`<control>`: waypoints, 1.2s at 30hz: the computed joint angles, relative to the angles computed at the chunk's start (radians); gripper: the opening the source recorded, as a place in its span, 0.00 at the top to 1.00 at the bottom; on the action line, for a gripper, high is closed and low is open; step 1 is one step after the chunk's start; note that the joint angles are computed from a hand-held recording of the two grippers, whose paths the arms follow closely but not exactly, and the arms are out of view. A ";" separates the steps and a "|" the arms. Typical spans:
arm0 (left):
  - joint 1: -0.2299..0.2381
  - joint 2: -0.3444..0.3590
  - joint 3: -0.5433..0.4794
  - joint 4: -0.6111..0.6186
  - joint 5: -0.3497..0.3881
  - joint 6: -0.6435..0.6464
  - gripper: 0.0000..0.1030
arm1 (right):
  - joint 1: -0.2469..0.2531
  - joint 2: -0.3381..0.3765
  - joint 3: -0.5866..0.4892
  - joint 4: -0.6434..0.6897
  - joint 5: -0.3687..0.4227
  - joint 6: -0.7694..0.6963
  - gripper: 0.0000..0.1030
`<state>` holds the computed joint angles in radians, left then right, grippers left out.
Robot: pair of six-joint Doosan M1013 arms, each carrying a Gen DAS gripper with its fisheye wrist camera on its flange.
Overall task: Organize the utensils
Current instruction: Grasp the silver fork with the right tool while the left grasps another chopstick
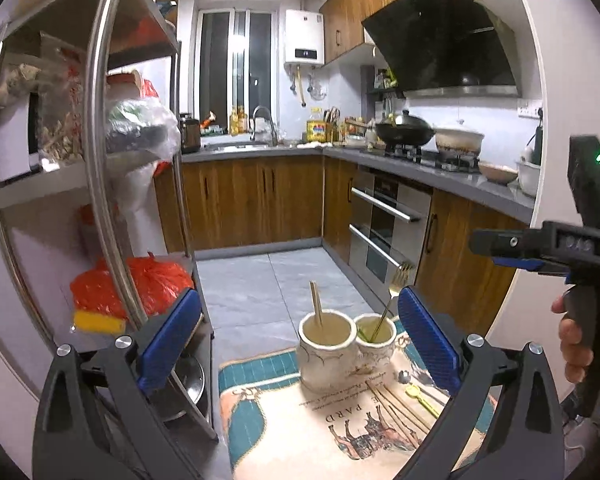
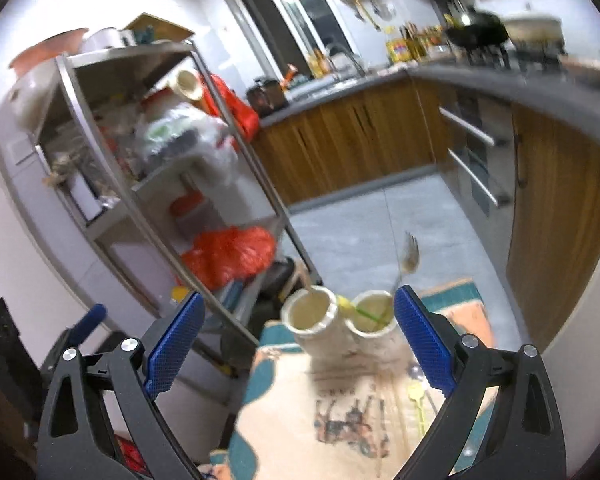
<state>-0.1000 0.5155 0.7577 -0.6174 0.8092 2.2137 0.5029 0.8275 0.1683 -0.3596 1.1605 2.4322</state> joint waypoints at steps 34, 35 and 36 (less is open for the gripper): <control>-0.162 0.128 0.108 0.272 0.277 -0.165 0.50 | -0.067 -0.148 0.622 0.104 -0.033 -0.383 0.76; -0.163 0.128 0.110 0.272 0.277 -0.165 0.51 | -0.066 -0.142 0.616 0.102 -0.028 -0.387 0.76; -0.165 0.127 0.113 0.275 0.275 -0.167 0.51 | -0.066 -0.139 0.613 0.100 -0.027 -0.386 0.77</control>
